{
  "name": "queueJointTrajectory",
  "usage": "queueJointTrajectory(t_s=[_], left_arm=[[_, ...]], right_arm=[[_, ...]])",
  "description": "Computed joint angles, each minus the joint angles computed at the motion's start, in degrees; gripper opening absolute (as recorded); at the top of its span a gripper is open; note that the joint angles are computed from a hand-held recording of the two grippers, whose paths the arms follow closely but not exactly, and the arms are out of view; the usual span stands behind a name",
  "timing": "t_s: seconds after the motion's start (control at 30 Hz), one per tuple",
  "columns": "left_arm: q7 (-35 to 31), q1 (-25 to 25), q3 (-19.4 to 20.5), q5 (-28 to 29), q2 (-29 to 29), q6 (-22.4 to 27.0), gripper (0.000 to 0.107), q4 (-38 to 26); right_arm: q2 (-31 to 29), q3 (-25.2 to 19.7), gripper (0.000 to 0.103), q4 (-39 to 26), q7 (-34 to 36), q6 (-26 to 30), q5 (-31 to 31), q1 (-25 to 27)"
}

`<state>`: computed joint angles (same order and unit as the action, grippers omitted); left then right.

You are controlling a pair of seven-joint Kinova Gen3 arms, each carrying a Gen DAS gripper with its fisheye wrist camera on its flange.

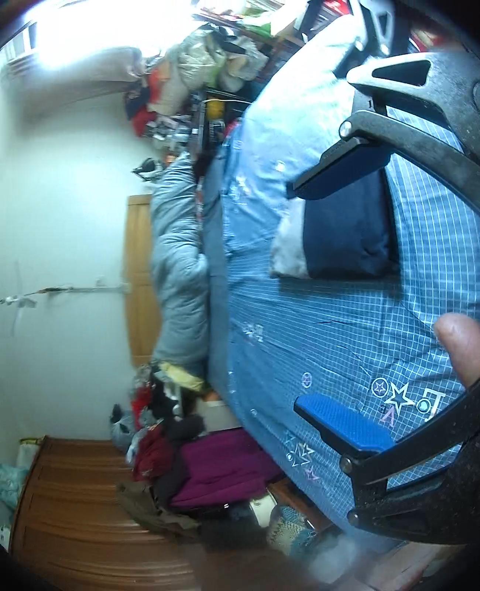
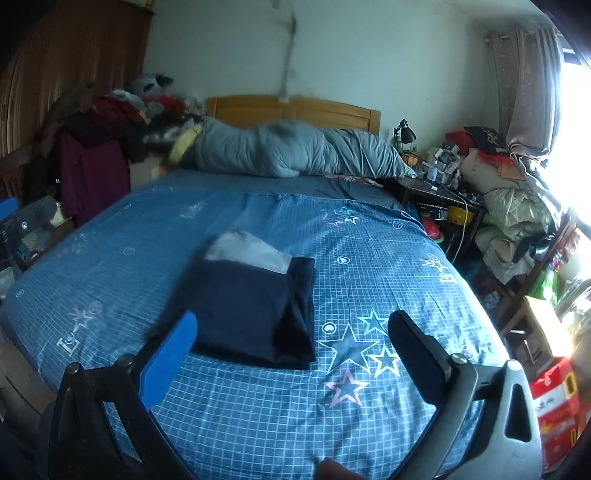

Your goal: Fold small clothes

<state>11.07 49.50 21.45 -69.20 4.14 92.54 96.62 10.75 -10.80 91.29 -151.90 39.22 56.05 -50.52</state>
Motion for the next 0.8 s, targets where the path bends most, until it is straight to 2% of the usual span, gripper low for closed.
queueJointTrajectory(t_s=[0.1,0.3,0.37,0.43,0.5,0.67,0.8], left_arm=[[0.0,1.9,0.85,-1.68,0.71,4.8,0.103,-2.51],[-0.62,3.42,1.39,-1.98,1.73,7.45,0.103,-5.02],[-2.06,4.83,0.33,-1.45,3.89,10.8,0.103,-7.72],[-3.52,6.03,-1.12,0.06,5.8,13.95,0.103,-10.91],[-3.01,6.79,-2.12,1.31,5.67,14.5,0.103,-11.86],[-1.79,9.02,-2.92,1.11,6.0,18.12,0.103,-12.69],[-1.79,10.21,-2.82,0.86,5.94,19.05,0.103,-13.27]], right_arm=[[-1.79,-1.22,0.103,-0.2,0.71,1.13,-2.12,-0.42],[-3.59,-2.93,0.103,-0.93,1.05,2.6,-3.59,-0.38],[-4.33,-3.52,0.103,-0.98,1.21,2.93,-3.44,-0.35],[-5.58,-4.31,0.103,-0.39,0.37,3.39,-2.49,-0.56],[-7.04,-5.34,0.103,0.32,-0.88,4.04,-1.08,-0.55],[-10.34,-9.23,0.103,2.76,-7.44,6.98,7.24,-0.41],[-11.01,-11.79,0.103,1.57,-6.74,9.15,8.29,0.19]])
